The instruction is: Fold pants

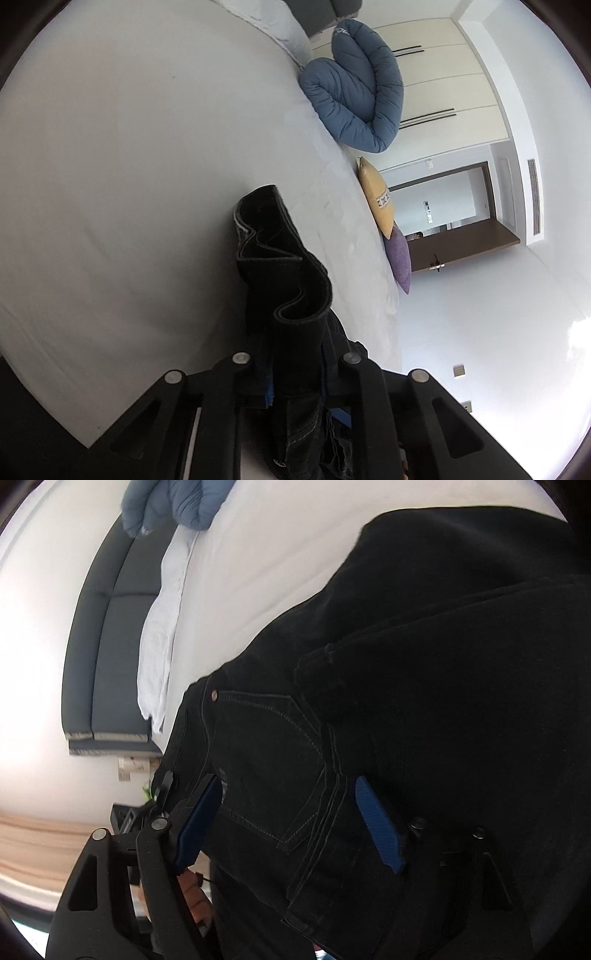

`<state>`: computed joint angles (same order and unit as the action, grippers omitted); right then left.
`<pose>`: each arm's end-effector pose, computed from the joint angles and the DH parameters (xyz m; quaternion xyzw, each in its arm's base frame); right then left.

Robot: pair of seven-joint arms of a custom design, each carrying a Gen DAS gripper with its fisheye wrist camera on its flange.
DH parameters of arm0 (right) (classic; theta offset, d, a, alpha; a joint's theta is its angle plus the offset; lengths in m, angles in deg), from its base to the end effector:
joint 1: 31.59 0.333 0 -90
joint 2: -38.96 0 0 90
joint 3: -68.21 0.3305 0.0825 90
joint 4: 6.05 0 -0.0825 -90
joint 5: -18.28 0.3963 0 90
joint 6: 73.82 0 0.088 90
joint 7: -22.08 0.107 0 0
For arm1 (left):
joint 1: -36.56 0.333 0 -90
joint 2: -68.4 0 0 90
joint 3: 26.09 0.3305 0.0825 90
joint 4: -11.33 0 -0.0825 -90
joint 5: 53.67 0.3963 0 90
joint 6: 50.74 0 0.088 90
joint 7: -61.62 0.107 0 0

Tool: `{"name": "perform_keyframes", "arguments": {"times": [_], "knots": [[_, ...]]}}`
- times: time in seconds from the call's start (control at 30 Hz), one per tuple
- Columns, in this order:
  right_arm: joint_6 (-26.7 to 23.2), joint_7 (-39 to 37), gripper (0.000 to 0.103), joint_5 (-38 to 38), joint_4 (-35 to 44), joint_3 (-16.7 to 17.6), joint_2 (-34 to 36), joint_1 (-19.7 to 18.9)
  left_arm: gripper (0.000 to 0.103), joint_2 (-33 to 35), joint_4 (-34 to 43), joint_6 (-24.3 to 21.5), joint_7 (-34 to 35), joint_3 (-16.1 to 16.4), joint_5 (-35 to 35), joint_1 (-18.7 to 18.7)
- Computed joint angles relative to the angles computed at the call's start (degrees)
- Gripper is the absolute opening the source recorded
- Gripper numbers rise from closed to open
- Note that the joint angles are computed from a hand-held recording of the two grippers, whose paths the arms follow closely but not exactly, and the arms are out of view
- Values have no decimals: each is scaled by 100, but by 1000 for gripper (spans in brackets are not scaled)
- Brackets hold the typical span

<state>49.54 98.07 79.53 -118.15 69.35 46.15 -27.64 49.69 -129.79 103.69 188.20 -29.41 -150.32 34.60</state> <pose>0.6094 0.0900 0.4468 -0.5464 0.7143 0.2605 0.3512 0.4634 -0.0106 0.4548 0.7718 -0.3594 0.5192 0.0750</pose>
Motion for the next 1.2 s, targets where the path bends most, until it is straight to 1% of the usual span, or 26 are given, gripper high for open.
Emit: {"name": "perform_keyframes", "arguments": {"times": [0.07, 0.2, 0.43, 0.47, 0.53, 0.6, 0.63, 0.67, 0.77, 0.87, 0.9, 1.0, 1.1, 1.17, 1.2], "knots": [[125, -4, 73, -85, -5, 17, 6, 35, 16, 9, 125, 149, 60, -98, 143, -44], [390, -216, 73, 55, -188, 45, -86, 83, 16, 12, 327, 379, 148, -205, 486, -212], [486, -387, 73, 91, -294, 22, -164, 134, 16, -61, 513, 762, 21, -255, 1126, -595], [477, -480, 73, 137, -313, 19, -174, 128, 16, -75, 535, 834, -26, -281, 1289, -660], [276, -577, 73, 313, -254, -25, -150, 55, 16, -94, 585, 958, -198, -339, 1738, -796], [97, -461, 75, 581, -301, -99, -223, -54, 16, -95, 653, 1088, -363, -425, 2219, -927], [85, -466, 75, 842, -393, -146, -324, -119, 16, -101, 673, 1155, -437, -487, 2473, -992], [4, -661, 75, 1188, -471, -205, -418, -194, 16, -144, 646, 1200, -514, -545, 2723, -1050], [-311, -911, 75, 1526, -485, -391, -609, -353, 16, -65, 689, 1315, -915, -840, 3661, -1132], [-721, -1153, 75, 1259, -173, -536, -709, -472, 16, 51, 703, 1355, -1461, -1168, 4627, -1101], [-809, -1221, 75, 1067, -57, -555, -740, -488, 16, 92, 710, 1353, -1689, -1329, 5021, -1052], [-1025, -1343, 75, 444, 252, -587, -734, -513, 16, 169, 711, 1343, -2183, -1629, 5913, -983], [-947, -1074, 76, -417, 366, -540, -738, -468, 16, 270, 761, 1306, -2636, -1933, 6827, -895], [-942, -992, 76, -700, 356, -526, -704, -445, 16, 390, 833, 1277, -2799, -2010, 7226, -963], [-854, -961, 76, -836, 261, -521, -732, -439, 16, 444, 862, 1235, -2884, -2064, 7465, -986]]}}
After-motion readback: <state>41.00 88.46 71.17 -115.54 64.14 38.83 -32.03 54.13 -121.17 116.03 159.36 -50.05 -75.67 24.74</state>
